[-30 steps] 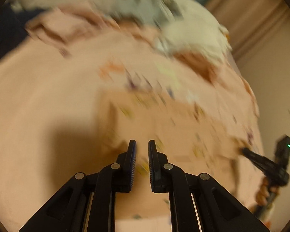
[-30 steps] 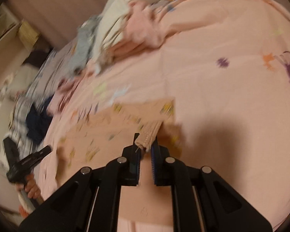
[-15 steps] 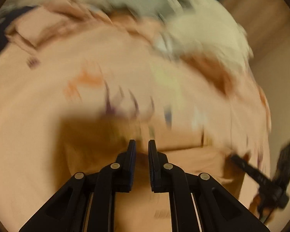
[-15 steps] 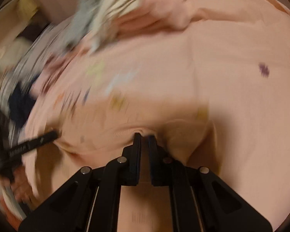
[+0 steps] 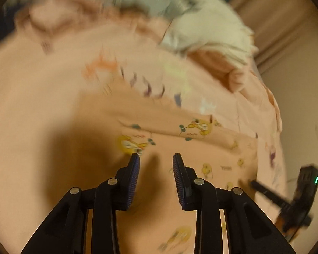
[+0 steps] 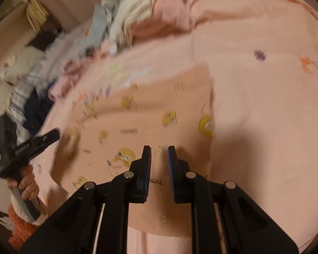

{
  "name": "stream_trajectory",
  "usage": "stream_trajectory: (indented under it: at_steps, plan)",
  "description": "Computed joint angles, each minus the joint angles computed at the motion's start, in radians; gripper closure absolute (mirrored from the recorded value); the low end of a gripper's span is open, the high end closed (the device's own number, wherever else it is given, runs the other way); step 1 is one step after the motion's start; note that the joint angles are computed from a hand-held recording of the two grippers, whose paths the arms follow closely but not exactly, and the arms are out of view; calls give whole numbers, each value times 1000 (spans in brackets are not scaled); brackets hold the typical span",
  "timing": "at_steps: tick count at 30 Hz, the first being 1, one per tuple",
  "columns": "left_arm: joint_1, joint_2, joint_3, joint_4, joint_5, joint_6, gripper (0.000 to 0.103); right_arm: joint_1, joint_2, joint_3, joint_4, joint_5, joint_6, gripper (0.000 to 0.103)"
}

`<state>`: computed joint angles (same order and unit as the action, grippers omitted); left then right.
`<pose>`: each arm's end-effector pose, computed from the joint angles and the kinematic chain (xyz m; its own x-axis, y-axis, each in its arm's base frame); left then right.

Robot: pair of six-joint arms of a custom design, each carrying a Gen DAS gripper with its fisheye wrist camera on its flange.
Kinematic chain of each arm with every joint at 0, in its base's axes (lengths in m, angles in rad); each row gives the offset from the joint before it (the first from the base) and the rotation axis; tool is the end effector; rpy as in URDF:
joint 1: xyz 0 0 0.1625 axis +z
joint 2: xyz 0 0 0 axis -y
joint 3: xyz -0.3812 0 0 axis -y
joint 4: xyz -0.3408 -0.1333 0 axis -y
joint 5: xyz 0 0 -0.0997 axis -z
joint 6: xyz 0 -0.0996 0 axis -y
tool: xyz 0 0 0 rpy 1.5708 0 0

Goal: Fold small clothes
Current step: 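Release the garment with both tools and grasp the folded edge with the left tool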

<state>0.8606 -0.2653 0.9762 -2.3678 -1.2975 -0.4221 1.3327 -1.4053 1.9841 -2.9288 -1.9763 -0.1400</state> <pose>-0.3569 -0.6607 -0.0469 -0.9459 0.2471 -0.2101 0.2873 0.9391 -0.1886 -0.0226 -0.4919 0.3570 -0.8429 0.3849 0.3760 0.0507 0.7525 -0.6567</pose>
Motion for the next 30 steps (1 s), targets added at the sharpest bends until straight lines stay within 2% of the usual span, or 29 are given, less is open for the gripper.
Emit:
stream_trajectory:
  at_steps: [1, 2, 3, 4, 5, 6, 7, 8, 9, 10, 11, 12, 13, 14, 16, 17, 19, 21, 23, 24, 25, 27, 30]
  plan:
    - [6, 65, -90, 23, 15, -3, 74, -1, 45, -46, 4, 11, -24, 86]
    - [0, 105, -146, 34, 72, -12, 74, 8, 90, -94, 10, -10, -24, 87]
    - [-9, 155, -221, 50, 140, -22, 75, 16, 164, -176, 15, -73, -15, 92]
    - [-17, 185, -280, 77, 186, -46, 75, 27, 212, -243, 52, -148, 32, 92]
    - [-22, 196, -322, 120, 204, -83, 75, 24, 246, -306, 97, -181, 74, 93]
    - [-27, 186, -322, 125, 215, -97, 75, 23, 247, -330, 111, -172, 112, 93]
    - [-38, 153, -280, 88, 241, -71, 75, 19, 229, -318, 83, -139, 123, 92]
    - [-50, 121, -222, 27, 275, -30, 75, 14, 203, -285, 32, -96, 115, 85]
    - [-69, 72, -131, -64, 340, 35, 74, 9, 162, -244, -10, -41, 89, 85]
    - [-88, 20, -40, -131, 401, 81, 74, 10, 132, -218, -11, -26, 77, 84]
    - [-94, -24, 26, -157, 423, 96, 73, 8, 102, -200, 13, -14, 75, 82]
    - [-91, -66, 77, -151, 417, 92, 64, 11, 67, -168, 14, -13, 69, 82]
    - [-83, -129, 149, -130, 374, 62, 57, 5, 33, -126, -6, 7, 68, 82]
    - [-65, -183, 209, -119, 298, 22, 47, 2, 6, -99, -7, 17, 68, 80]
    - [-20, -272, 327, -143, 134, -77, 45, -10, -22, -47, -58, 55, 59, 77]
    - [2, -307, 383, -160, 57, -125, 45, -20, -70, 17, -60, 74, 93, 76]
    - [22, -355, 478, -196, -28, -201, 45, -36, -94, 87, -101, 127, 103, 74]
    - [32, -403, 609, -306, -68, -285, 41, -36, -108, 152, -130, 157, 101, 73]
    - [31, -426, 679, -342, -99, -325, 40, -23, -105, 195, -145, 151, 89, 71]
    - [42, -424, 702, -369, -155, -328, 40, -13, -99, 204, -146, 137, 85, 71]
    - [52, -420, 718, -393, -204, -334, 40, 5, -80, 206, -150, 106, 73, 71]
    - [55, -402, 736, -469, -245, -336, 40, 38, -48, 204, -156, 50, 59, 71]
    - [57, -345, 684, -509, -232, -320, 40, 62, -21, 201, -160, 31, 43, 71]
